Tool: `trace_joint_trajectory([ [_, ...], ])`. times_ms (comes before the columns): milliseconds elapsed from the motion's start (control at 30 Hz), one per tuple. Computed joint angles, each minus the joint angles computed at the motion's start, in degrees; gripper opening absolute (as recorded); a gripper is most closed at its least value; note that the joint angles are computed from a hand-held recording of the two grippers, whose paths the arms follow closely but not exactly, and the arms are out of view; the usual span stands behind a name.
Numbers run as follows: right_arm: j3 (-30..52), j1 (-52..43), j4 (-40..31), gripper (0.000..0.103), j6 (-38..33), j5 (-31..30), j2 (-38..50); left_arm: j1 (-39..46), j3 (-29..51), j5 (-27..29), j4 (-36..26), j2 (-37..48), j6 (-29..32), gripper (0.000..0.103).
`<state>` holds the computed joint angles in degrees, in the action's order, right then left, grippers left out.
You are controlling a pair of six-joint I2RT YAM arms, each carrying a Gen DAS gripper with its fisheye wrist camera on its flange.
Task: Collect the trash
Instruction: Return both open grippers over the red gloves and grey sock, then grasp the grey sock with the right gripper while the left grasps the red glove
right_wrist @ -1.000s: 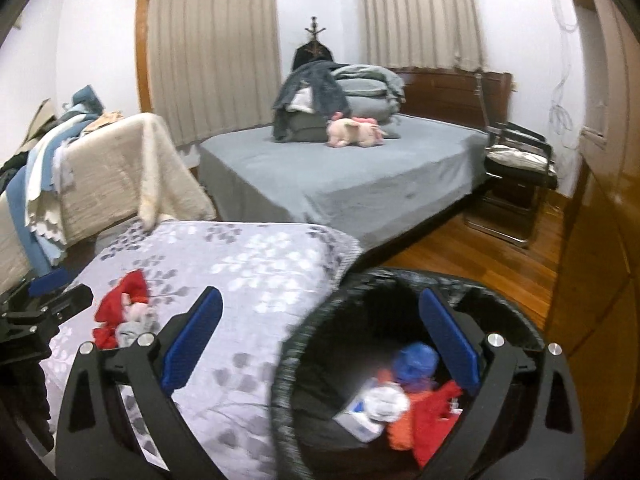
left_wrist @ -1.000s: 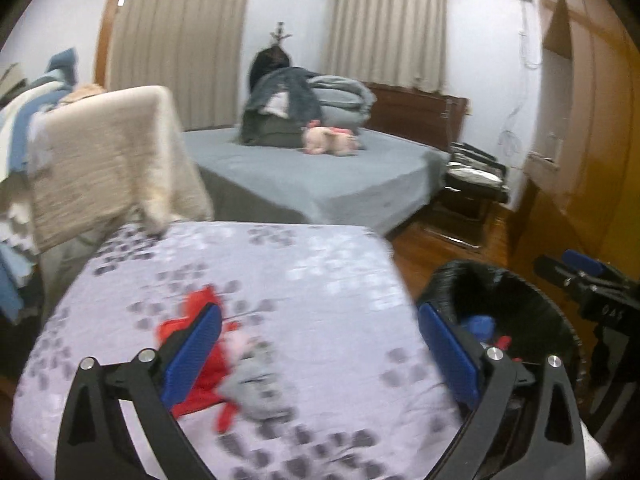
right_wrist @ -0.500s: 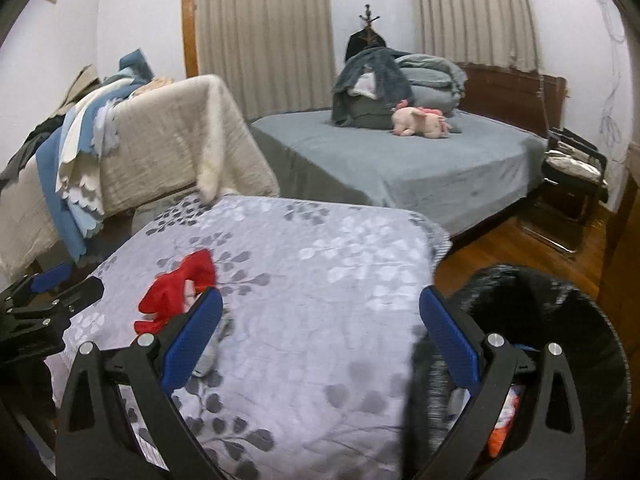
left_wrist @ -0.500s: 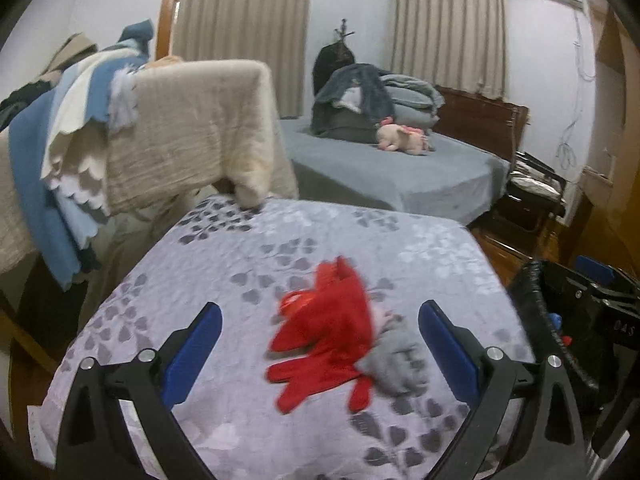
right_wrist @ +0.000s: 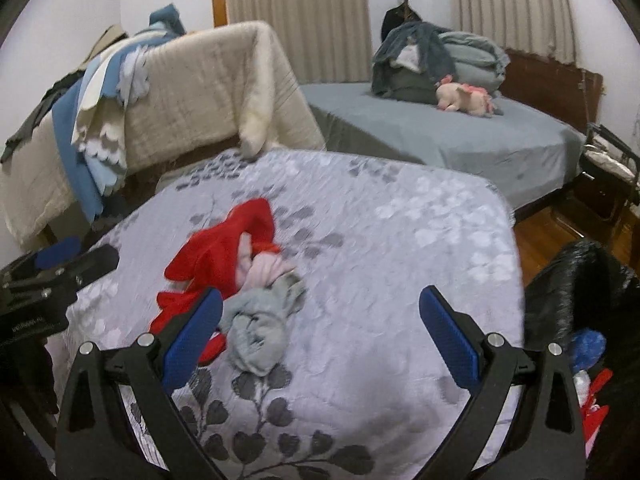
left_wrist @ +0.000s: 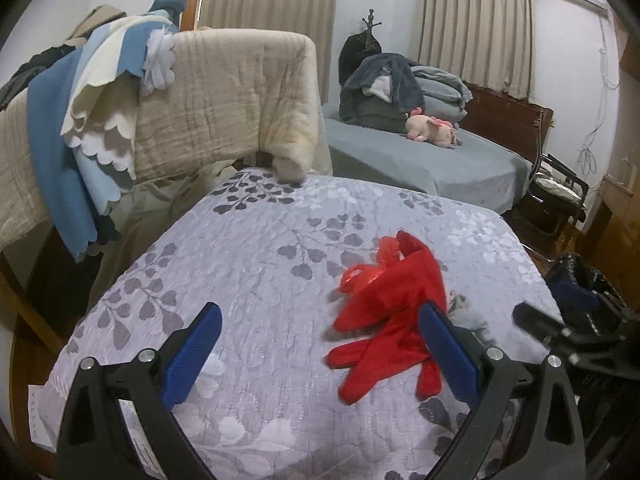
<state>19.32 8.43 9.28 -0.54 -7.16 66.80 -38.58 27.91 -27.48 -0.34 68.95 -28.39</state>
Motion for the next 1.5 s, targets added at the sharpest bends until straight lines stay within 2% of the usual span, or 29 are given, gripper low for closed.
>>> trace_joint_trajectory([
  [333,1.75,6.29,4.79,0.093,2.54,2.67,10.07,3.68,-2.09,3.01,3.18,1.27,0.79,0.097],
  [533,3.84,7.37,3.86,0.075,2.24,1.3,14.55,4.8,-2.47,4.08,3.75,1.45,0.85,0.097],
  [633,4.48,7.27,3.0,0.056,1.66,-0.63,15.66,4.77,-2.62,4.15,4.0,1.48,1.02,0.097],
  [667,4.76,7.0,2.41,0.046,1.39,-1.69,15.88,4.8,-2.64,4.31,4.12,1.56,1.06,0.097],
  [800,4.71,5.78,1.64,0.039,1.04,-4.67,15.74,4.26,-2.28,4.5,4.43,2.3,0.87,0.096],
  [1100,3.49,-0.09,-2.03,0.039,-1.28,-7.34,9.32,1.05,0.51,3.83,5.01,5.49,0.03,0.095],
  [1300,4.68,-6.85,-4.86,0.039,-4.03,-9.5,6.99,-1.11,2.93,4.49,6.68,9.76,-0.04,0.087],
  [1500,5.47,-11.22,-4.91,0.039,-6.01,-10.6,8.29,-2.33,6.24,6.15,8.76,14.91,0.11,0.081],
])
